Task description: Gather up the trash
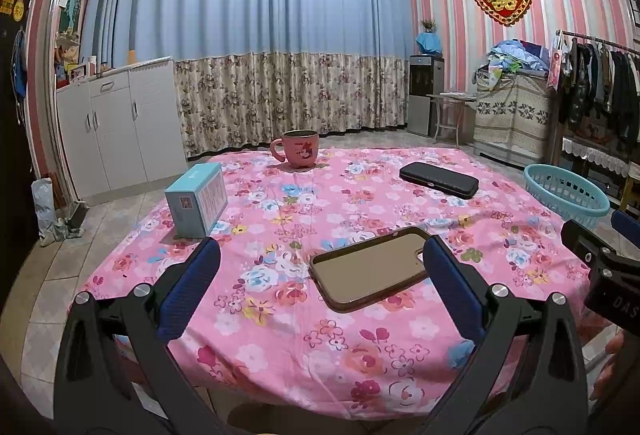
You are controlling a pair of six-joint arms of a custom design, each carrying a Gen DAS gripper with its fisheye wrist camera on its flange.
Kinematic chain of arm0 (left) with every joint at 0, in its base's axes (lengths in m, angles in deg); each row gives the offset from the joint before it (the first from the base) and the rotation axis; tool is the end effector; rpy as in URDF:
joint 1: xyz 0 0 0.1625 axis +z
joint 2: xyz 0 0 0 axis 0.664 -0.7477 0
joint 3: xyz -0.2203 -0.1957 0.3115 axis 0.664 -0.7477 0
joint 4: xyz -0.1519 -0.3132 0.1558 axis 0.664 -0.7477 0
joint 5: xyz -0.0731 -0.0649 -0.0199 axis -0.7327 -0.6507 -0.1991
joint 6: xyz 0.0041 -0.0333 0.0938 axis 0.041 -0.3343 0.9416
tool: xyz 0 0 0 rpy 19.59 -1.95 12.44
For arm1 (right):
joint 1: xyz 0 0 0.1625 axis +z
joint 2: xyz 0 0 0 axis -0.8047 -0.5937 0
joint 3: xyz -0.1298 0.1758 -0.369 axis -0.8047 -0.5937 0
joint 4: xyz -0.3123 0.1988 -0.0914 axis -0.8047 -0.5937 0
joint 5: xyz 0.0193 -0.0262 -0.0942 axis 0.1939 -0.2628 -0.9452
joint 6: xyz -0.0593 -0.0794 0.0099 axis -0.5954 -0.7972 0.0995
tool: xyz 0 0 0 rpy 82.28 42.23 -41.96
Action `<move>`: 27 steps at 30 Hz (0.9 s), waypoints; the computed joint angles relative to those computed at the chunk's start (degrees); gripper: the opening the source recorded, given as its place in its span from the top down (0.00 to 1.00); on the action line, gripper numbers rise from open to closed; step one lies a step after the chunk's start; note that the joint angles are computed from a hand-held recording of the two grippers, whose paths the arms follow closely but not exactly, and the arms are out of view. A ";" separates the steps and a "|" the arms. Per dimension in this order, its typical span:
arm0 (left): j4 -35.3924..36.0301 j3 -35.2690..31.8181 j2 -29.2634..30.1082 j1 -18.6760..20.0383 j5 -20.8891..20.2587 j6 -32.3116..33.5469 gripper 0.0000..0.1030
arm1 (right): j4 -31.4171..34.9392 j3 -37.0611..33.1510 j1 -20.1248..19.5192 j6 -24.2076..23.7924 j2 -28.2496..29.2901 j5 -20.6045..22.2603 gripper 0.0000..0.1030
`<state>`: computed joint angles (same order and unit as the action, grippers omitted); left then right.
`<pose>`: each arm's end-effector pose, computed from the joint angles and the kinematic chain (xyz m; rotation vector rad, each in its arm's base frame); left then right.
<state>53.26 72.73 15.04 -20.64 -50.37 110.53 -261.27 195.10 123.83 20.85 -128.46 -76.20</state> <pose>-0.3524 -0.3756 -0.0097 0.7690 2.0625 -1.3158 0.0134 -0.3372 0.3015 0.2708 -1.8729 1.4867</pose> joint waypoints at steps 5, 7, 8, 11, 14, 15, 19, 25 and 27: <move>0.18 0.02 0.00 -0.11 -0.03 -0.17 0.05 | -0.02 -0.09 0.13 0.01 0.11 0.00 0.04; 0.17 0.02 0.05 -0.17 -0.13 -0.24 0.05 | -0.13 -0.09 0.20 -0.01 0.13 0.03 0.04; 0.05 0.08 -0.01 -0.18 -0.19 -0.16 0.05 | -0.17 -0.14 0.31 -0.03 0.16 0.00 0.04; -0.19 0.09 -0.13 -0.16 -0.04 0.05 0.05 | -0.37 -0.16 0.44 -0.11 0.20 0.09 0.04; -0.09 0.04 -0.15 -0.17 -0.05 0.07 0.05 | -0.40 -0.20 0.52 -0.06 0.25 0.05 0.04; -0.10 0.01 -0.17 -0.14 0.02 0.14 0.05 | -0.37 -0.24 0.53 -0.05 0.24 0.10 0.04; -0.14 0.03 -0.15 -0.14 -0.02 0.10 0.05 | -0.24 -0.33 0.61 -0.15 0.26 -0.02 0.04; -0.11 0.01 -0.05 -0.20 -0.14 0.06 0.05 | -0.45 -0.36 0.72 -0.14 0.45 -0.21 0.04; -0.26 0.07 -0.11 -0.20 -0.20 0.30 0.05 | -0.58 -0.20 0.53 -0.14 0.41 0.06 0.04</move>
<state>53.00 72.79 14.93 -20.84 -50.57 110.83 -261.85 194.90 124.36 20.71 -128.05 -76.14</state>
